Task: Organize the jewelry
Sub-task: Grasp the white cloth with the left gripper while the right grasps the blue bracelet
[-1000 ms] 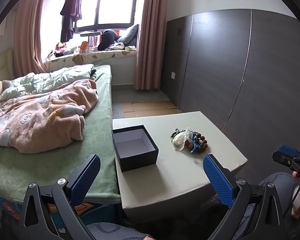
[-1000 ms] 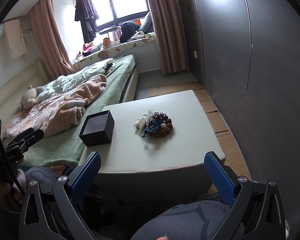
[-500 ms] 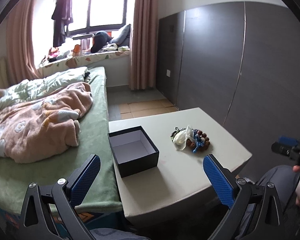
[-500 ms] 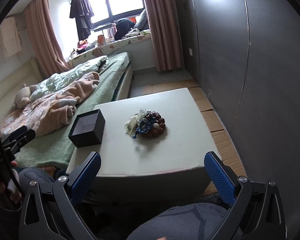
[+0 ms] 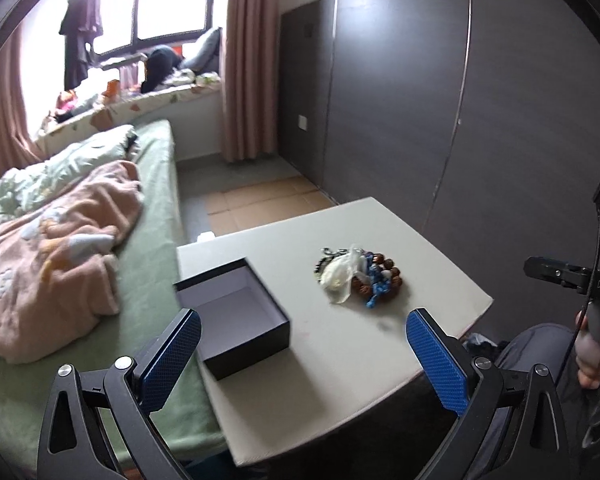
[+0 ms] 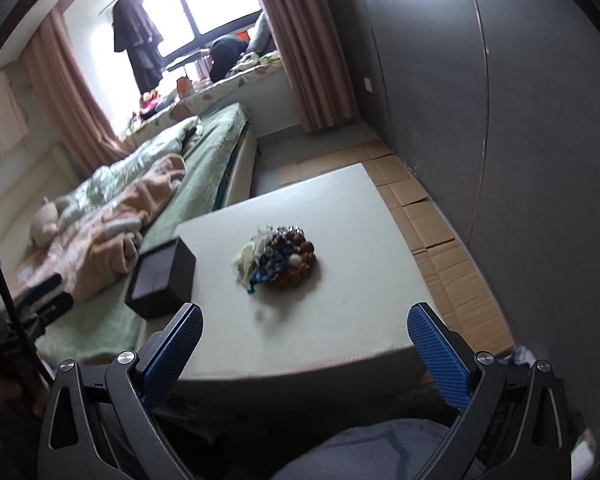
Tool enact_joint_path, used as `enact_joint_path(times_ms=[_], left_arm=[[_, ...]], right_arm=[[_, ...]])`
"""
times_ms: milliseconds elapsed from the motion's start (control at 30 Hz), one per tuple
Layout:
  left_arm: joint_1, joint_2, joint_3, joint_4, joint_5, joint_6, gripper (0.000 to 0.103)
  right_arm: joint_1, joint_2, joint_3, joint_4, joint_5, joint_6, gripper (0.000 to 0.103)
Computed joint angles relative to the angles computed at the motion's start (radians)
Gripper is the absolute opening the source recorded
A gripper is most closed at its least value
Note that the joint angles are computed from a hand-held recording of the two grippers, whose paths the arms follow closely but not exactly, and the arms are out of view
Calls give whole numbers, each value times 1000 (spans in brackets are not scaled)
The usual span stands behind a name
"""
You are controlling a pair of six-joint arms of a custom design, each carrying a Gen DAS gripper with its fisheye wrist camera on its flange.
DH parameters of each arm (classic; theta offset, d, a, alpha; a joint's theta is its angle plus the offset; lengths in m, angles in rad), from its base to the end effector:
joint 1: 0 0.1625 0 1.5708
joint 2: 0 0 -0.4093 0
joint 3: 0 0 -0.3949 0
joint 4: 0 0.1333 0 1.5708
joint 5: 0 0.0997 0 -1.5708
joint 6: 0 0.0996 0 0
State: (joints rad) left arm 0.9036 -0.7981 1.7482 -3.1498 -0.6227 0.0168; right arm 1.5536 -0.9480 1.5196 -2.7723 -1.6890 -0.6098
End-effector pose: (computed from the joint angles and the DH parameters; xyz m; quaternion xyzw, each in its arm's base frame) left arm -0.2217 -0.6276 0.1460 0.1507 0.8445 -0.3995 0.3234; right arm 0.1093 -0.7117 0.2601 0.2596 -0.9131 0.2768 0.1488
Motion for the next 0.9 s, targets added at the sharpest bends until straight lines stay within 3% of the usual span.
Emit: enact_joint_path(times_ms=[167,400,633,900], left_arm=[[21,50,-113,106,-55,36,102],[85,120,-303,332,-174,-3,86],[143,198,-509,547,-270,-48,80],[202,332,-795,814,-345,-119,75]], right_arm=[[12,60,-102,74,4,45,103],[31,168,-268,162,-13,102,103],[26,294,-483,363,4,229,103],[30,416,-688,514,11,292,99]])
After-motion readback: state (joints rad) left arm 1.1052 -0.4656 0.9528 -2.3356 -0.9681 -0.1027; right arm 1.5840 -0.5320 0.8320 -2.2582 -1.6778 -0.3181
